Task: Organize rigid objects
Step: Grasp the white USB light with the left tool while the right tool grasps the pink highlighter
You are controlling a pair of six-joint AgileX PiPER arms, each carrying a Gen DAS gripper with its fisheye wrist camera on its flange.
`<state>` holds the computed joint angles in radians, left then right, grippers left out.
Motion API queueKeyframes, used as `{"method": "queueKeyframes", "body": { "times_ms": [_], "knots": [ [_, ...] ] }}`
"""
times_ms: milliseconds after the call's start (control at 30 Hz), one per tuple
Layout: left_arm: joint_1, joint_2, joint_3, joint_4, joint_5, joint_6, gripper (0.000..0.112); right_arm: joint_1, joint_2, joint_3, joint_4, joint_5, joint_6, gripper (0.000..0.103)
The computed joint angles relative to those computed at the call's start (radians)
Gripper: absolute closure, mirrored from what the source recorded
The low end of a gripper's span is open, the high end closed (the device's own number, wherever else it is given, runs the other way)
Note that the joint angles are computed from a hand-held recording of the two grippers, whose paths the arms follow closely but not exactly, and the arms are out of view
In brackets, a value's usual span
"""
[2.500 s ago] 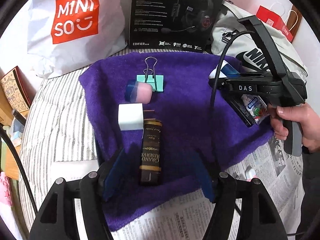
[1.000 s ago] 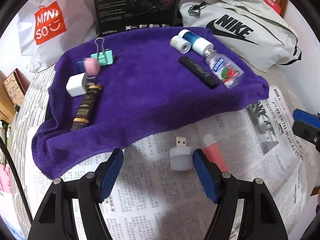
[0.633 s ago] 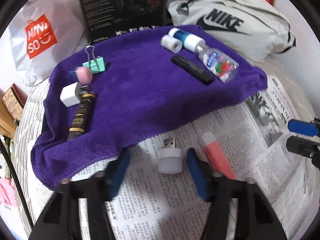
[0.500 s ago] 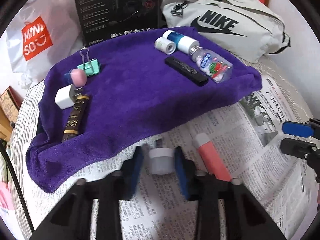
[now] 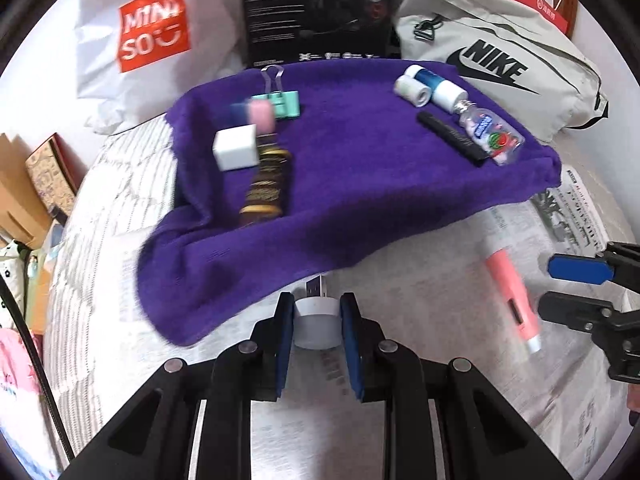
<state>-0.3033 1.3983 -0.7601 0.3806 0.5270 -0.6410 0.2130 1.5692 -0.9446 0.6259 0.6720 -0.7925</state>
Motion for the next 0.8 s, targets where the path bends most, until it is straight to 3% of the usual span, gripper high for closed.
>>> {"method": "queueKeyframes", "body": {
  "times_ms": [333,467,600,700,800],
  "knots": [
    [0.015,-0.033,0.059,0.027,-0.055,-0.041,0.090,0.143,0.051,0.000,-0.130,-0.152,0.146,0.061],
    [0.021,-0.034,0.065,0.023,-0.072,-0.045,0.090,0.210,0.029,0.039,-0.323,-0.248,0.303,0.068],
    [0.021,-0.048,0.076,0.016,-0.073,-0.030,0.090,0.191,0.034,0.023,-0.306,-0.223,0.271,0.086],
    [0.015,-0.053,0.083,0.034,-0.074,-0.047,0.090,0.145,0.044,-0.006,-0.245,-0.158,0.220,0.086],
    [0.010,-0.053,0.083,0.042,-0.073,-0.055,0.090,0.143,0.043,0.000,-0.236,-0.162,0.206,0.086]
  ]
}}
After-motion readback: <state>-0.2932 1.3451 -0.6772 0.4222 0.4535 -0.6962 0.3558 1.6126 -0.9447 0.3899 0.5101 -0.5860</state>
